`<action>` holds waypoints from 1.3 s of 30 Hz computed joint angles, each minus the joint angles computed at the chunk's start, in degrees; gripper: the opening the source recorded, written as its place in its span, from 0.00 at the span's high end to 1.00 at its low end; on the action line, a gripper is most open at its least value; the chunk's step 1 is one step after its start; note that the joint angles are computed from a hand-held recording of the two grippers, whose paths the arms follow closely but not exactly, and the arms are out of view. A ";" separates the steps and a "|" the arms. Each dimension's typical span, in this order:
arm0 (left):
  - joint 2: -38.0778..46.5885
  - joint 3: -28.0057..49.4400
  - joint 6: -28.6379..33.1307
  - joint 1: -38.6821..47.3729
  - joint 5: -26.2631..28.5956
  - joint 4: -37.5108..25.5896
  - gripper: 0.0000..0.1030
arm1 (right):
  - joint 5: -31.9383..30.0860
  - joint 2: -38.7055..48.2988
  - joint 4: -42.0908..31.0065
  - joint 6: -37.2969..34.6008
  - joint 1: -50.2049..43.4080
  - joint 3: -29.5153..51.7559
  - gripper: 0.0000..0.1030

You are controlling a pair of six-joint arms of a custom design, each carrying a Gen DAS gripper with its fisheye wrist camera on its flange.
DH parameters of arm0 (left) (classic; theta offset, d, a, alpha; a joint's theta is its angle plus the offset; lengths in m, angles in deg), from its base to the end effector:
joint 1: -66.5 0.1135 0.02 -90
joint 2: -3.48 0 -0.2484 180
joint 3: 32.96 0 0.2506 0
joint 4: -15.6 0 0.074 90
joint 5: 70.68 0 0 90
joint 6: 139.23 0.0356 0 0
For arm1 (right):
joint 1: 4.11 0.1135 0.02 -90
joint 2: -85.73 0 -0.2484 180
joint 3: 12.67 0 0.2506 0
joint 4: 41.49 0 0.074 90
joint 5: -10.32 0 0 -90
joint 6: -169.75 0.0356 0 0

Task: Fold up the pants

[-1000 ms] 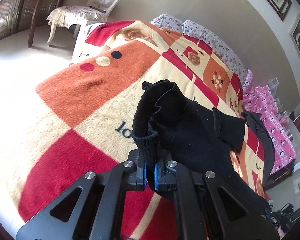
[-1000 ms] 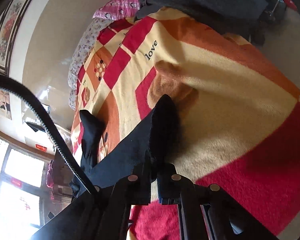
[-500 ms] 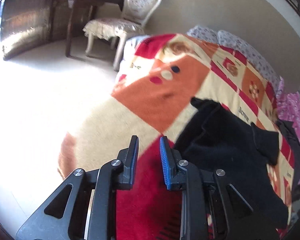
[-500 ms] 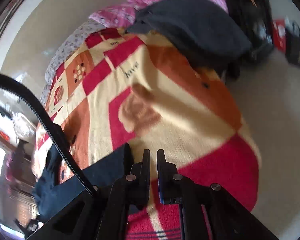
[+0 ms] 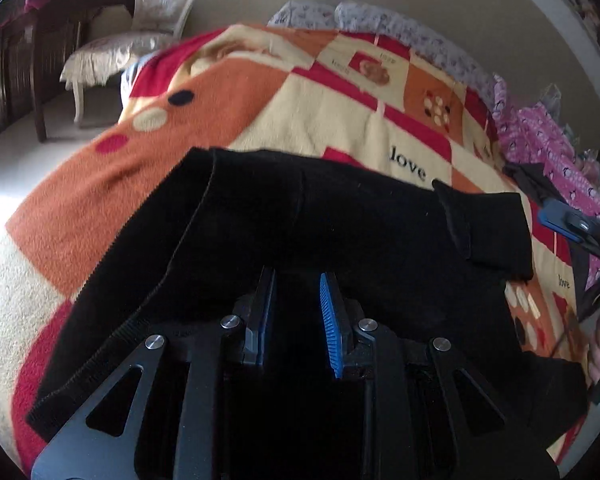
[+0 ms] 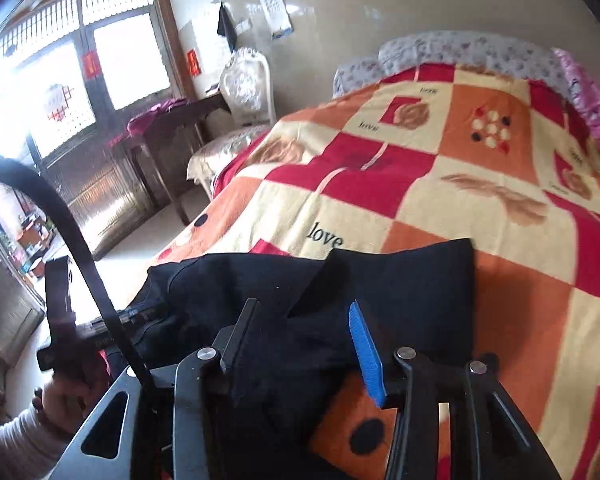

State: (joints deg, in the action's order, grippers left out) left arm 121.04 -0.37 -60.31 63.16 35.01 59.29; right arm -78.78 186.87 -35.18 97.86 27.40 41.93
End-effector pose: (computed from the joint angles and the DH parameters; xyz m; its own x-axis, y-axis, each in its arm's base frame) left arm 0.2373 -0.0235 0.0126 -0.6961 -0.1447 -0.7032 0.1276 0.9390 -0.3195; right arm 0.2766 0.1689 0.1045 -0.6826 -0.0539 -0.7288 -0.3158 0.9211 0.2277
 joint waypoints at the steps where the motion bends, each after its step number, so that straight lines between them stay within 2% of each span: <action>1: -0.44 -0.16 0.05 0.62 1.08 -0.28 0.77 | -0.23 5.56 -1.99 -0.23 -0.79 5.68 0.58; 3: 0.79 0.30 -0.50 3.27 5.24 0.15 0.77 | -0.12 13.81 -7.72 0.83 -1.36 15.72 0.58; 5: 2.17 0.71 -0.86 5.26 8.62 1.21 0.77 | 3.57 20.97 -14.64 0.51 -0.03 25.92 0.58; 8: 1.62 0.58 -0.82 5.31 8.72 0.97 0.77 | 11.67 32.63 -31.68 -0.62 1.79 44.08 0.60; 9: 1.24 0.55 -0.86 5.10 8.46 0.68 0.77 | 14.19 34.25 -33.20 -0.56 2.26 46.23 0.60; 10: 0.77 0.39 -0.78 5.21 8.56 0.38 0.77 | 15.91 34.40 -34.10 0.32 2.46 46.76 0.72; 11: 0.79 0.41 -0.80 5.28 8.69 0.38 0.77 | 16.04 33.81 -34.24 0.95 2.22 46.27 0.87; 12: 0.82 0.43 -0.84 5.37 8.84 0.40 0.77 | 15.57 32.08 -32.30 1.14 1.74 43.84 0.94; 13: 0.70 0.06 -0.86 5.40 8.91 0.69 0.77 | 15.67 29.54 -30.19 1.43 0.87 40.64 0.95; 15: 0.70 0.01 -0.84 5.44 8.92 0.72 0.77 | 15.31 23.30 -25.28 2.02 -1.87 33.19 0.95; 18: 0.56 -0.24 -0.89 5.36 8.83 0.87 0.77 | 9.44 10.67 -18.07 2.50 -9.68 19.35 0.95; 23: 0.43 -0.44 -0.90 4.99 8.29 0.91 0.77 | -7.56 -4.12 -12.59 5.08 -30.34 4.53 0.95; 25: -0.43 -0.36 -0.78 4.34 7.38 -0.26 0.77 | -14.46 -5.35 -10.90 5.60 -39.55 0.86 0.95; 27: -4.59 0.12 0.45 3.91 6.93 -6.86 0.77 | -18.98 -4.41 -8.90 4.97 -46.32 -1.22 0.95; 31: -16.99 0.73 3.35 9.32 15.49 -20.61 0.76 | -23.71 -3.67 -4.63 2.01 -54.11 -5.15 0.95; 32: -19.59 1.79 4.08 10.79 16.07 -24.02 0.72 | -24.30 -3.86 -3.43 1.65 -54.95 -6.31 0.96; 34: -21.82 5.48 4.88 14.28 17.39 -29.50 0.47 | -25.76 -2.92 -1.31 1.25 -56.30 -7.41 0.96; 35: -21.54 7.79 4.75 15.84 17.56 -31.33 0.43 | -26.68 -2.22 -0.59 1.21 -57.10 -7.62 0.96; 37: -16.87 16.11 5.21 19.23 21.35 -37.43 0.42 | -27.68 -0.25 0.77 1.18 -57.62 -7.41 0.96; 39: -8.40 28.98 5.05 21.28 23.45 -49.65 0.42 | -28.11 1.13 1.30 1.25 -57.47 -7.14 0.96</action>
State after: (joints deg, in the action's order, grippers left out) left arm 112.64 28.62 -55.26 84.45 58.46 9.63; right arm -106.88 188.00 -33.88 99.11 -30.07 34.78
